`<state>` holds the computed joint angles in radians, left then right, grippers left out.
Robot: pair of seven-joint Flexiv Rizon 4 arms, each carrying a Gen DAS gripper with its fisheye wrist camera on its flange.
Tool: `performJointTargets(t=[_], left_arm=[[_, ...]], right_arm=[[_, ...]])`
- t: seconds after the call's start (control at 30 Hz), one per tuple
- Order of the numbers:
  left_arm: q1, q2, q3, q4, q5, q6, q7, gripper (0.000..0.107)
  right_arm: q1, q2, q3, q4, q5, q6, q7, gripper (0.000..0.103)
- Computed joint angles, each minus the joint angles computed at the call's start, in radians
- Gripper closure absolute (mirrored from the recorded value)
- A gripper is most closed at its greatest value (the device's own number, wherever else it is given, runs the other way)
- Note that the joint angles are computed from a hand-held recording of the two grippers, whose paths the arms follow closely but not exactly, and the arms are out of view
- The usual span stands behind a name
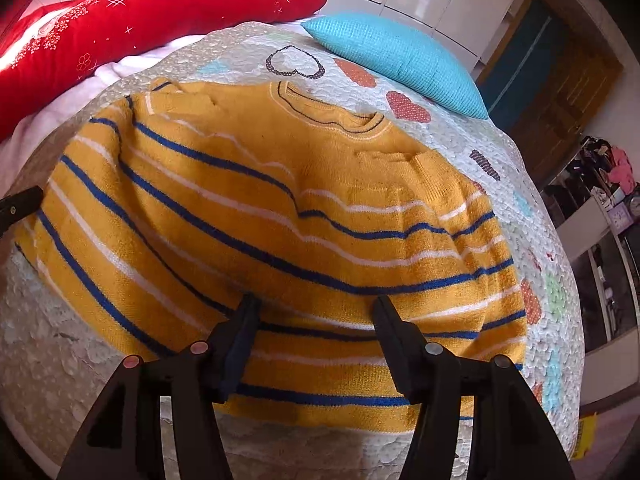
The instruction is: Fold small clothes
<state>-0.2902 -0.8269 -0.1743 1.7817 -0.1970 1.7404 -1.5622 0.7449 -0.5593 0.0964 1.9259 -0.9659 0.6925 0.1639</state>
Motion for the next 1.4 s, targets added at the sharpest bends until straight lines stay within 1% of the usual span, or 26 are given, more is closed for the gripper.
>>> performJointTargets(t=[0.2,0.27,0.33,0.37,0.43,0.53,0.6,0.67,0.73,0.8,0.87,0.9,0.97,1.03,1.07,1.13,1.17,1.23,1.3,1.4], left_arm=[[-0.009,0.0,0.01,-0.004,-0.001,-0.008,-0.002,0.032],[-0.008,0.0,0.011,-0.004,-0.001,-0.01,-0.002,0.032],[-0.007,0.0,0.01,-0.005,-0.002,-0.017,-0.002,0.031],[-0.005,-0.001,0.009,-0.006,-0.004,-0.022,-0.002,0.031],[0.001,-0.003,0.003,-0.007,-0.006,-0.031,-0.003,0.03],[0.025,-0.003,-0.023,0.0,-0.004,-0.023,-0.005,0.03],[0.033,-0.002,-0.031,0.006,-0.004,-0.016,-0.01,0.03],[0.027,0.001,-0.02,0.01,-0.006,-0.009,-0.017,0.03],[0.009,0.006,0.005,0.015,-0.01,-0.002,-0.025,0.03],[0.006,0.01,0.016,0.018,-0.007,0.004,-0.026,0.03],[0.016,0.013,0.014,0.025,-0.008,0.01,-0.03,0.03],[0.027,0.014,0.008,0.029,-0.008,0.014,-0.033,0.03],[0.076,0.014,-0.034,0.042,-0.005,0.02,-0.038,0.03],[0.15,0.011,-0.102,0.058,0.007,0.034,-0.044,0.03],[0.165,0.012,-0.11,0.063,0.007,0.038,-0.052,0.03],[0.151,0.021,-0.075,0.067,-0.007,0.045,-0.076,0.03],[0.169,0.02,-0.087,0.07,-0.005,0.046,-0.082,0.03],[0.229,0.014,-0.14,0.08,0.005,0.049,-0.096,0.03],[0.264,0.012,-0.165,0.087,0.011,0.06,-0.115,0.03],[0.296,0.011,-0.176,0.094,0.015,0.084,-0.152,0.03]], right_arm=[[-0.007,0.017,0.007,0.029,0.015,-0.014,0.017,0.035],[-0.016,0.037,0.01,0.061,0.02,-0.005,0.047,0.032],[-0.035,0.067,0.013,0.113,0.015,0.029,0.101,0.024],[-0.048,0.085,0.014,0.145,0.007,0.059,0.139,0.022],[-0.068,0.117,0.019,0.195,0.005,0.089,0.205,0.021],[-0.096,0.166,0.02,0.267,-0.045,0.149,0.311,0.021],[-0.109,0.193,0.028,0.292,-0.064,0.161,0.362,0.021],[-0.105,0.212,0.04,0.292,-0.076,0.125,0.39,0.021],[-0.109,0.222,0.042,0.284,-0.123,0.122,0.414,0.021],[-0.121,0.215,0.04,0.262,-0.181,0.16,0.43,0.021],[-0.134,0.184,0.032,0.218,-0.23,0.222,0.421,0.021],[-0.138,0.161,0.028,0.189,-0.247,0.254,0.405,0.021],[-0.133,0.099,0.02,0.116,-0.258,0.314,0.348,0.021],[-0.108,0.029,0.016,0.031,-0.234,0.345,0.243,0.021],[-0.09,-0.006,0.017,-0.015,-0.204,0.339,0.168,0.021],[-0.045,-0.07,0.021,-0.105,-0.144,0.292,0.012,0.021],[-0.02,-0.101,0.022,-0.151,-0.115,0.257,-0.065,0.021],[0.033,-0.157,0.014,-0.234,-0.071,0.171,-0.201,0.02],[0.091,-0.214,-0.008,-0.322,-0.039,0.069,-0.322,0.02],[0.172,-0.286,-0.072,-0.421,-0.033,-0.051,-0.434,0.021]])
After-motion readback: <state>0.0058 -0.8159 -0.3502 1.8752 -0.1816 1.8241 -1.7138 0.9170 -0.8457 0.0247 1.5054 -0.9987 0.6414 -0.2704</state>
